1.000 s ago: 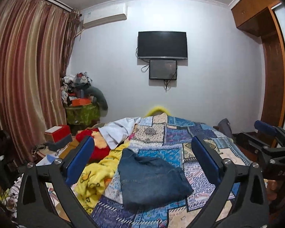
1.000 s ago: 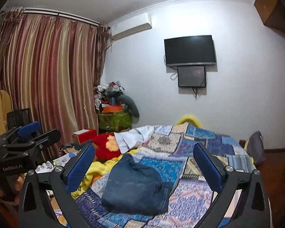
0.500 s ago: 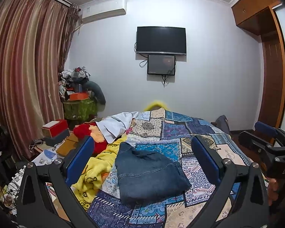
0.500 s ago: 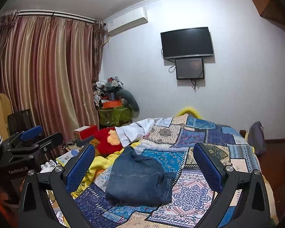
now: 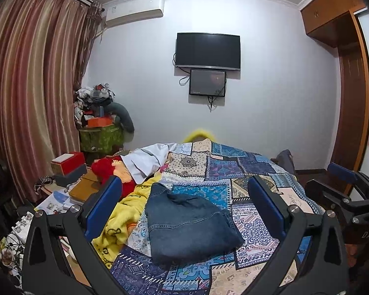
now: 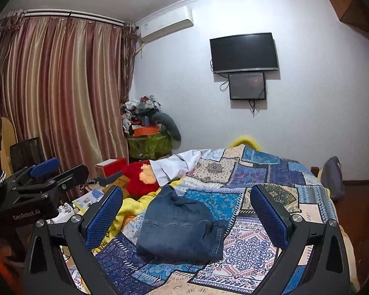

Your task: Fold large clothes

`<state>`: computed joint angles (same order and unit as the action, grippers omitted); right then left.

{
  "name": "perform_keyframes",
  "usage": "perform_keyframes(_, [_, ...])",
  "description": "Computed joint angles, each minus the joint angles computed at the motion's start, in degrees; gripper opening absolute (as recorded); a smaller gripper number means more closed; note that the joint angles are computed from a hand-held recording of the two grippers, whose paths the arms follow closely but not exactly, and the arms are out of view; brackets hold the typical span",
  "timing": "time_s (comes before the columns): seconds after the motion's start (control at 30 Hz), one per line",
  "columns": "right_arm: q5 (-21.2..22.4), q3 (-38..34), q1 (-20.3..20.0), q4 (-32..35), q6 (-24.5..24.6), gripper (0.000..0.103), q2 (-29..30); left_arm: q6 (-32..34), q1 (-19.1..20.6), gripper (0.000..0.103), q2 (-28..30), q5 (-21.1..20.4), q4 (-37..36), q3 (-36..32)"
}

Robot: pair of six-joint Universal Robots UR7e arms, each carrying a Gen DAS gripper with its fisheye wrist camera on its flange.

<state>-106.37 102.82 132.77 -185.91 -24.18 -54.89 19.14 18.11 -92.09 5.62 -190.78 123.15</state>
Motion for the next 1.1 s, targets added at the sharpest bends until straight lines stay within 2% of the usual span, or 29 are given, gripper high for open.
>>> perform_keyframes(1.1, [0.0,-0.4,0.3,-0.5,0.8,0.103,0.7,2.7,0.1,0.103,1.3,0.1,-5.5,-0.6])
